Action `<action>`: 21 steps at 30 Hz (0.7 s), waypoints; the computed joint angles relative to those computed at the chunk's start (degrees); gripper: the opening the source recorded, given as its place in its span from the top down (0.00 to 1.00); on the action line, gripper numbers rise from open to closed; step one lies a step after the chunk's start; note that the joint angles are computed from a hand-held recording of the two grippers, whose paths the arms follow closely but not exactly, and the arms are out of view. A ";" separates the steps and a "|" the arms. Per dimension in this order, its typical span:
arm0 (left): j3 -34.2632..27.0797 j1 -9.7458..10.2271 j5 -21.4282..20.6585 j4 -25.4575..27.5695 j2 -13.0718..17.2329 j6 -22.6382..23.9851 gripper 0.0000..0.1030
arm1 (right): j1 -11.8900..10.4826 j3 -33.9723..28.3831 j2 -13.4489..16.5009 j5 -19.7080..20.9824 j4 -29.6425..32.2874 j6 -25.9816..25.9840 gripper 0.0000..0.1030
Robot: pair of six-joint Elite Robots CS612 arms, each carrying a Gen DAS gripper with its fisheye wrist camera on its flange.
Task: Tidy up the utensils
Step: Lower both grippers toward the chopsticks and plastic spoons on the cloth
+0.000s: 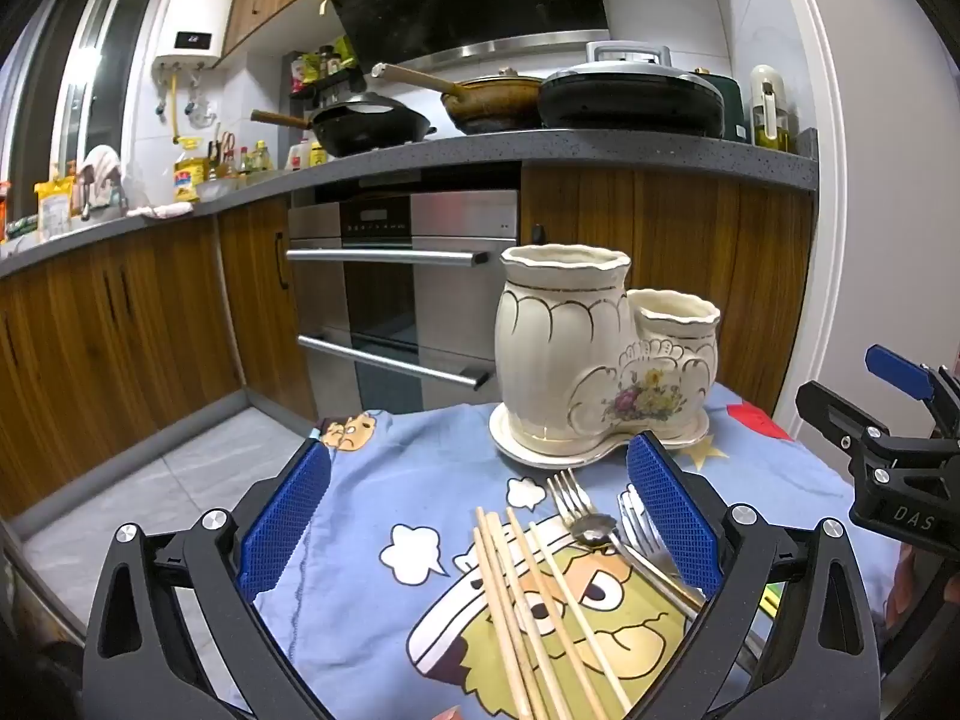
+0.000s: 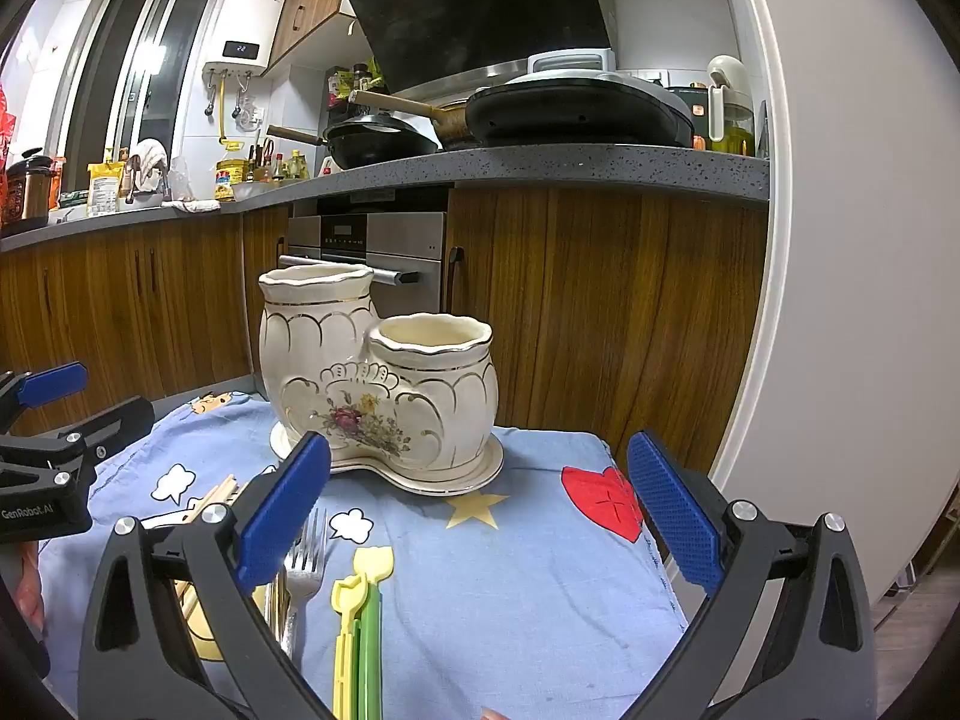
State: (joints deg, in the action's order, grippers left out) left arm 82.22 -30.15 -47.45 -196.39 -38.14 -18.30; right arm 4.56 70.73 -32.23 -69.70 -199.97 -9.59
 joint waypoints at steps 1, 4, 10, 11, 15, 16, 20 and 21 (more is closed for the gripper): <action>0.00 0.00 0.01 0.14 -0.02 0.04 0.05 | 0.01 0.08 -0.04 -0.01 -0.03 0.02 0.05; 0.00 0.00 -0.04 0.05 -0.01 0.00 0.05 | 0.00 0.08 -0.05 0.02 -0.03 0.04 0.05; 0.03 0.01 -0.11 0.08 -0.03 -0.15 0.05 | -0.01 0.09 -0.07 0.03 -0.02 0.03 0.05; 0.03 0.02 -0.10 0.16 -0.04 -0.22 0.05 | -0.02 0.05 -0.05 0.03 -0.04 0.07 0.05; 0.11 0.13 -0.95 1.49 -0.27 -0.55 0.05 | 0.32 0.01 -0.07 -2.04 1.02 0.49 0.05; 0.09 0.10 -0.78 2.00 -0.31 -0.53 0.05 | 0.31 0.09 -0.26 -1.82 2.61 0.44 0.05; 0.08 -0.02 0.63 1.99 -0.34 0.96 0.05 | 0.23 0.42 -0.88 0.70 8.78 -1.66 0.05; 0.11 -0.02 1.29 2.18 -0.41 1.40 0.05 | 0.23 0.41 -1.11 1.16 10.72 -2.39 0.05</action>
State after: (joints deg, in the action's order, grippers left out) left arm 82.33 -30.17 -46.16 -194.21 -38.55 -16.90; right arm 4.80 71.14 -33.34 -68.54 -189.25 -11.97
